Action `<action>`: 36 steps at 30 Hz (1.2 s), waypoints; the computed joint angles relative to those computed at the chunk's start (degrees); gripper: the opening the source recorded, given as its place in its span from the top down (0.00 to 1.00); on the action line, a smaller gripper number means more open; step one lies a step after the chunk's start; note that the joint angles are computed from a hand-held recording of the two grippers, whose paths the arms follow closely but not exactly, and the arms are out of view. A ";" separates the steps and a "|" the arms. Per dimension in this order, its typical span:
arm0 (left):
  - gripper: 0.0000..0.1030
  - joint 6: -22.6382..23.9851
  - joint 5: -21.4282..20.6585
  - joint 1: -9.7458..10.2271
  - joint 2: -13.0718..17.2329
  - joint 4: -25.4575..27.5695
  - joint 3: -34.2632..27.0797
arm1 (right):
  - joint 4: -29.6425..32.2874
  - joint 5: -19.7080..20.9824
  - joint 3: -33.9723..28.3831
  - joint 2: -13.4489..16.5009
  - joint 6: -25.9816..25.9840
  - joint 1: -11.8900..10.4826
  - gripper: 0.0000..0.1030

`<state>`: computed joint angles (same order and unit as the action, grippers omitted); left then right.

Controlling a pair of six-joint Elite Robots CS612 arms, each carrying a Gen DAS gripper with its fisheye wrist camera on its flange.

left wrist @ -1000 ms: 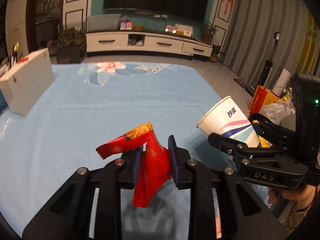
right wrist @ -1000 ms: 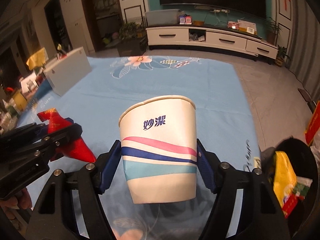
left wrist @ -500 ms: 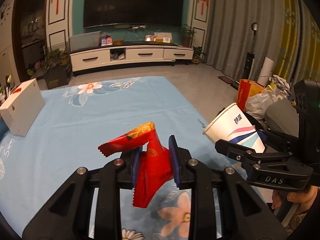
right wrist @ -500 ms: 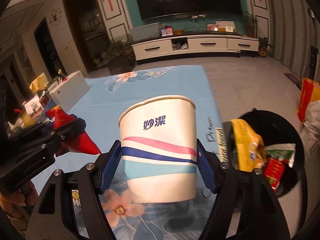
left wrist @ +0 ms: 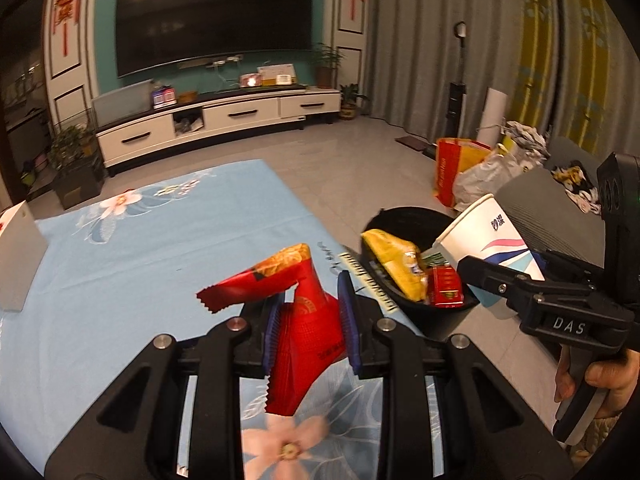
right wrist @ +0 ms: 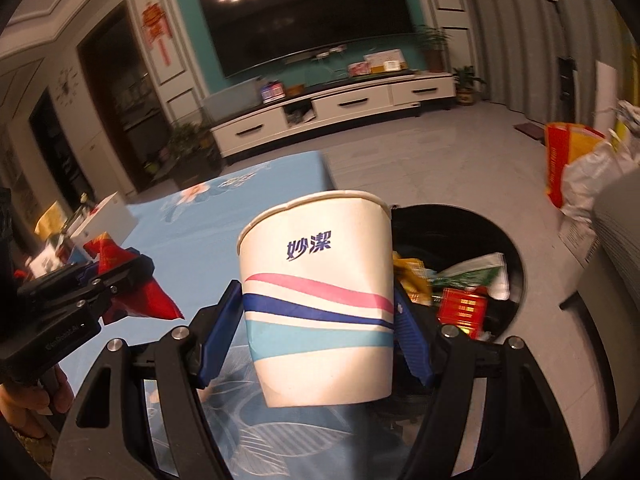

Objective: Collect trash
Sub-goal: 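Carry the red wrapper and white cup over the black bin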

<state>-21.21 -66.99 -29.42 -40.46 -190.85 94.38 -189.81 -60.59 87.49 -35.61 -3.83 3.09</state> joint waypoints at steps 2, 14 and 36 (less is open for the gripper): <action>0.73 0.64 -1.22 -0.04 0.56 0.45 -1.22 | -0.84 -0.65 0.07 0.20 1.68 -0.82 0.31; 0.72 2.98 -10.16 0.74 4.99 3.26 -10.41 | -0.05 -3.82 -2.12 2.46 6.46 -3.64 0.31; 0.70 9.47 -13.27 0.43 15.16 19.81 -28.59 | 12.87 -9.83 -14.40 8.11 1.27 -2.53 0.30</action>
<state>-11.75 -80.26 -28.99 -25.30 -171.05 65.78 -176.94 -70.42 73.08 -27.50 -2.56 0.56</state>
